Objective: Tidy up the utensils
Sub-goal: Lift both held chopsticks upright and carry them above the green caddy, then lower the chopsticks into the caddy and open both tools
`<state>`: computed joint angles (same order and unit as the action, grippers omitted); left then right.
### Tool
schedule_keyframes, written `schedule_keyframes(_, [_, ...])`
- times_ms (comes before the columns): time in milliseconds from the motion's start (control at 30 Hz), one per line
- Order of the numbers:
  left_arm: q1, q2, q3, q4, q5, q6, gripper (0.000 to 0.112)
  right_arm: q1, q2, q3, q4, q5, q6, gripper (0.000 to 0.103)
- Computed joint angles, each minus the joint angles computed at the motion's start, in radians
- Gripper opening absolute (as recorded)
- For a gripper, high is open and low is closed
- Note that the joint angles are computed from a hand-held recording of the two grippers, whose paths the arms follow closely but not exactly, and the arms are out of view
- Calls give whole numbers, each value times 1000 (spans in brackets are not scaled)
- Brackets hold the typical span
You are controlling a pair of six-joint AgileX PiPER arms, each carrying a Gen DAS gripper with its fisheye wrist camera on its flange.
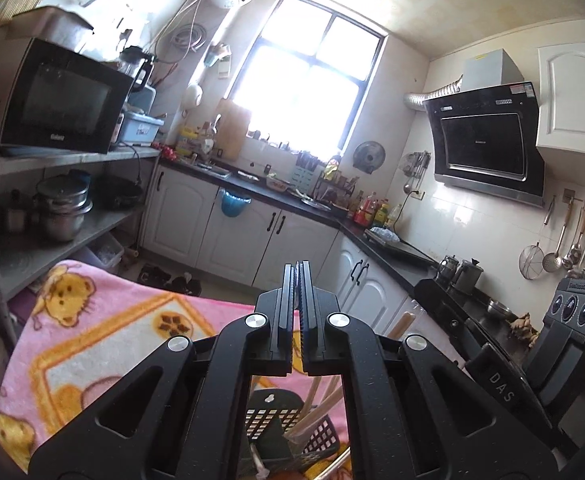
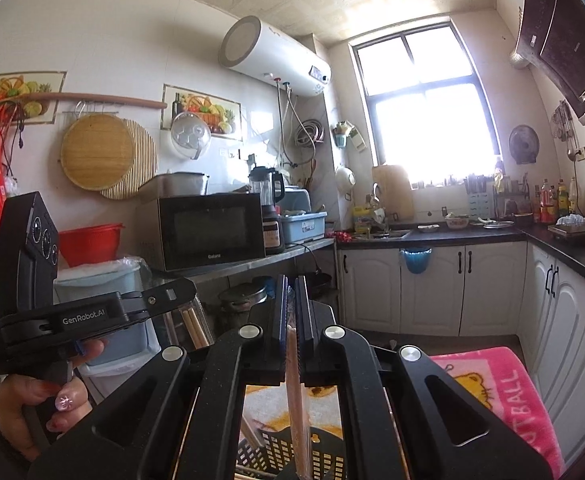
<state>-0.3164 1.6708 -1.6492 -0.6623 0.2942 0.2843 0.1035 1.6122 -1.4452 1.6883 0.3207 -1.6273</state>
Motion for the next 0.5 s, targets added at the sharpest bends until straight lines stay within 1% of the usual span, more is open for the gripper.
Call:
schedule_keyframes(133, [8,21,14,-67,1,62,1,19,26,-2,9,-26,-22,4])
schedule_keyframes(300, [6,43,30,-113,4,110,1,35,49,13,31,-49,-51,4])
schedule_keyframes(500, [2,64,44,-110,12,106,1,52,76,10,-35,-84,24,4])
